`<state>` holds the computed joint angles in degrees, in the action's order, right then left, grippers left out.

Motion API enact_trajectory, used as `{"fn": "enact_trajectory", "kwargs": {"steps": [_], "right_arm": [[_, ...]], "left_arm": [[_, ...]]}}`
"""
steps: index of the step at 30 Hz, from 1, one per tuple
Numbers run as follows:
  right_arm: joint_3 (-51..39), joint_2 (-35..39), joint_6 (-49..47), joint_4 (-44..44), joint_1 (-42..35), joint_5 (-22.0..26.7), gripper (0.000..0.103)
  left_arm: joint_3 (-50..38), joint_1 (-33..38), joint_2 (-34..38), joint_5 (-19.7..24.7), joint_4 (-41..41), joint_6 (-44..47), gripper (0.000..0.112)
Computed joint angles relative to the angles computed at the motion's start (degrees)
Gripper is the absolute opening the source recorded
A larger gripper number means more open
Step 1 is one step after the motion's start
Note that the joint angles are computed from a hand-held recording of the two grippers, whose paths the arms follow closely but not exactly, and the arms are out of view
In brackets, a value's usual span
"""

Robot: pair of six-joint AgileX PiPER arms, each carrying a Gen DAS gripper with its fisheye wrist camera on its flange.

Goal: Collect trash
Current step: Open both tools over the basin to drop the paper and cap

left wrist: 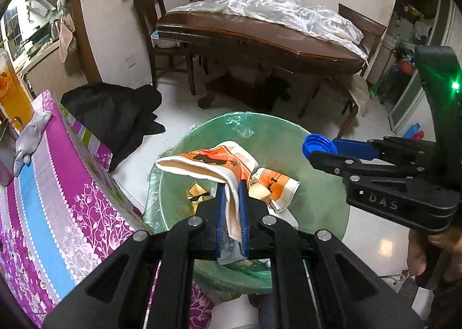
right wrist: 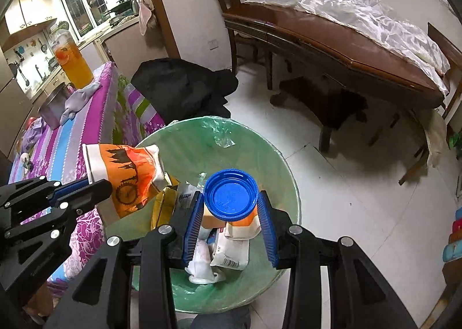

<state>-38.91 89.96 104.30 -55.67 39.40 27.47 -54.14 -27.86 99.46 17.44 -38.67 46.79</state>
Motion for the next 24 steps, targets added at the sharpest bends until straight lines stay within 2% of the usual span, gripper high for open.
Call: {"fn": "enact_trajectory", "kwargs": {"steps": [6, 12, 13, 15, 16, 17, 24], "right_arm": [[-0.36, 0.28, -0.92, 0.34, -0.34, -0.31, 0.039], [-0.77, 1.15, -1.0, 0.38, -0.32, -0.58, 0.039], [-1.07, 1.35, -1.64, 0.8, -0.24, -0.64, 0.04], [-1.3, 1.48, -1.69, 0.82, 0.02, -0.38, 0.042], [-1.08, 1.34, -0.24, -0.17, 0.39, -0.14, 0.051], [-0.73, 1.11, 1.28, -1.3, 0.73, 0.22, 0.058], [2.95, -1.32, 11.71, -8.64, 2.56, 0.9, 0.062]], "left_arm": [[-2.06, 0.08, 1.19, 0.85, 2.45, -3.14, 0.008], [-2.42, 0.79, 1.41, 1.61, 1.37, -2.21, 0.009], [-2.52, 0.87, 1.49, 1.78, 1.27, -2.13, 0.012], [-2.38, 1.15, 1.54, 1.58, 0.57, -1.55, 0.04], [-2.03, 1.16, 1.27, 1.04, 0.09, -1.16, 0.06], [-1.59, 1.07, 0.95, 0.42, -0.43, -0.66, 0.066], [-0.54, 1.8, 0.6, -1.51, -0.34, -1.51, 0.07]]}}
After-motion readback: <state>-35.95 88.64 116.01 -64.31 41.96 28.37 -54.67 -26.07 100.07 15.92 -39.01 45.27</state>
